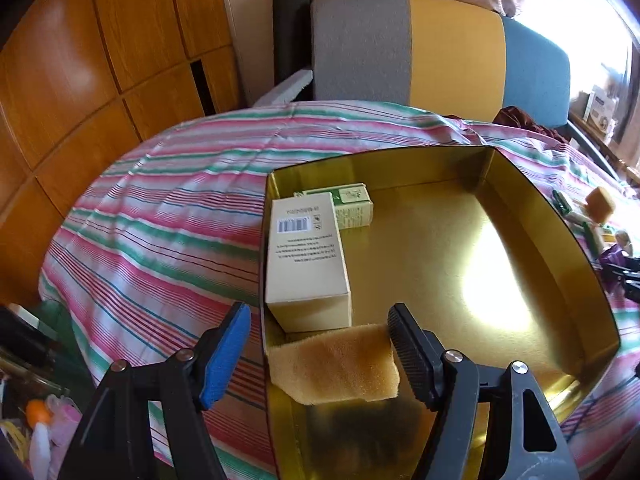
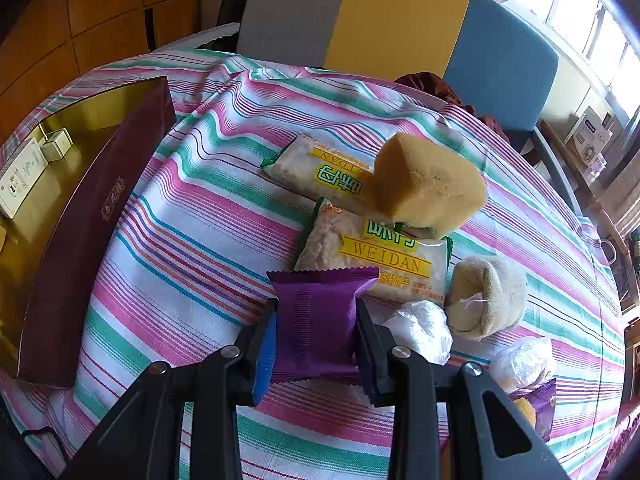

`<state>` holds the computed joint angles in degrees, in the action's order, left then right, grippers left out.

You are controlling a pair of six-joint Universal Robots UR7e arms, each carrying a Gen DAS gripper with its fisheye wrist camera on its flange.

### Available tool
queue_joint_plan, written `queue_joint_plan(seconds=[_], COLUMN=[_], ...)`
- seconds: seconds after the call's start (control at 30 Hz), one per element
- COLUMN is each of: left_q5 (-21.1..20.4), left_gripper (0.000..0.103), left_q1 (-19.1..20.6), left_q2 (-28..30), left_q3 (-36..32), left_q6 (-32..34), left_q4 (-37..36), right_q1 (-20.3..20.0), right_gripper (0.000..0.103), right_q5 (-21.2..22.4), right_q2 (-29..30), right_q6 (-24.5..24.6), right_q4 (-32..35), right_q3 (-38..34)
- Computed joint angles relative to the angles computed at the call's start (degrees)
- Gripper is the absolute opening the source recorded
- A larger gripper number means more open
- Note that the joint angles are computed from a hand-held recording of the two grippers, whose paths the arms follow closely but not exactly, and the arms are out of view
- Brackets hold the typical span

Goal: Organize objects
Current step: 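Carry the yellow sponge into the gold tray while the right tool grasps the purple packet, then carry the purple snack packet into the gold tray and release it with the right tool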

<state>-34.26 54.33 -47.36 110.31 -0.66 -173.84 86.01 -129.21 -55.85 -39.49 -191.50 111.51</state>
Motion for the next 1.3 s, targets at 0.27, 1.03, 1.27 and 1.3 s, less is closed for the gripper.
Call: queue_joint_plan(seconds=[0.27,1.03,1.27,1.3], left_q5=[1.87,-1.36,-1.89,-1.93], left_gripper=[0.072,0.086,0.086,0.086], left_q1=[-0.34,-0.94,-0.31,-0.10], left_q2=[1.77,-8.05,-10.02,-10.29], left_q3=[0.23,7.22,8.66,8.78], left_q6=[4.42,-1.12,-2.56,-2.74], left_q4=[-5.50,-11.27,-12.65,-12.74], right_q1=[0.07,10.96,16.54,16.97], right_gripper=[0.034,0.034,0.034,0.034], right_q5=[-0.25,10.15,16.32,17.03], right_q2=[-0.17,-3.78,5.15,6.47], right_q6=[-0.05,8.37,10.00,9.96], right_q4=[-0.18,6.99,16.60,17.96], right_q3=[0.12,2.37,-2.48,-3.34])
